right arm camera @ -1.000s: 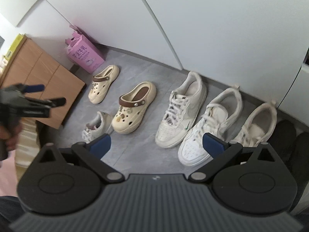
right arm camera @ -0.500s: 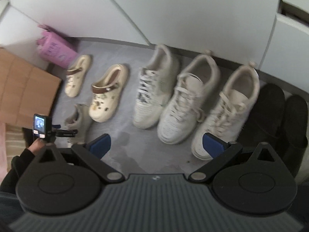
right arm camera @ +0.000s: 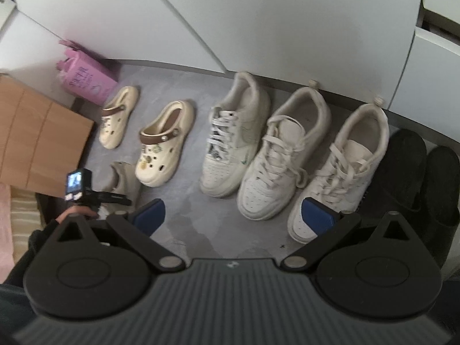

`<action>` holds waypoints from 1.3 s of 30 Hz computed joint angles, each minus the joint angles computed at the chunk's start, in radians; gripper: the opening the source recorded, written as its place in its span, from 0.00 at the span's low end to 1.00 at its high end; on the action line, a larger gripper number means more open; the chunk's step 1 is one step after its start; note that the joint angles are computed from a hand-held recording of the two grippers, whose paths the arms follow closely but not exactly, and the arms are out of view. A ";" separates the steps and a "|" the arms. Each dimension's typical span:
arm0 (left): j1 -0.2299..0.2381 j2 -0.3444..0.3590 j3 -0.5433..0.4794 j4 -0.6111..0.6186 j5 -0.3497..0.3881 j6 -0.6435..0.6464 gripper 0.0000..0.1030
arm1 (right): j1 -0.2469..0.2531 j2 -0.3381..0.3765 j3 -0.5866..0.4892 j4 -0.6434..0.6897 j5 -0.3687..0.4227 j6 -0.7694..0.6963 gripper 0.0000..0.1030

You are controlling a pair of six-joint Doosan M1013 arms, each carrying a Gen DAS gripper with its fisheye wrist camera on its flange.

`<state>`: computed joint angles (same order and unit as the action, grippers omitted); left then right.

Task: Organize scattered shoes
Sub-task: 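Carry the red-labelled sneaker with the left tool and set it beside the sneaker row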

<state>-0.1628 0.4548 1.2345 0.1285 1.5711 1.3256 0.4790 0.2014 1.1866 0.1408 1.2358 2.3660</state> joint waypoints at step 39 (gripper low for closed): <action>-0.401 -0.013 -0.790 0.008 0.061 -0.271 1.00 | 0.025 0.071 -0.079 0.061 -0.026 -0.198 1.00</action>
<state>-0.5641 0.4421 0.4449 0.1369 1.6321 1.0549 0.5040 0.2727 1.1079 0.2015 1.2096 2.1679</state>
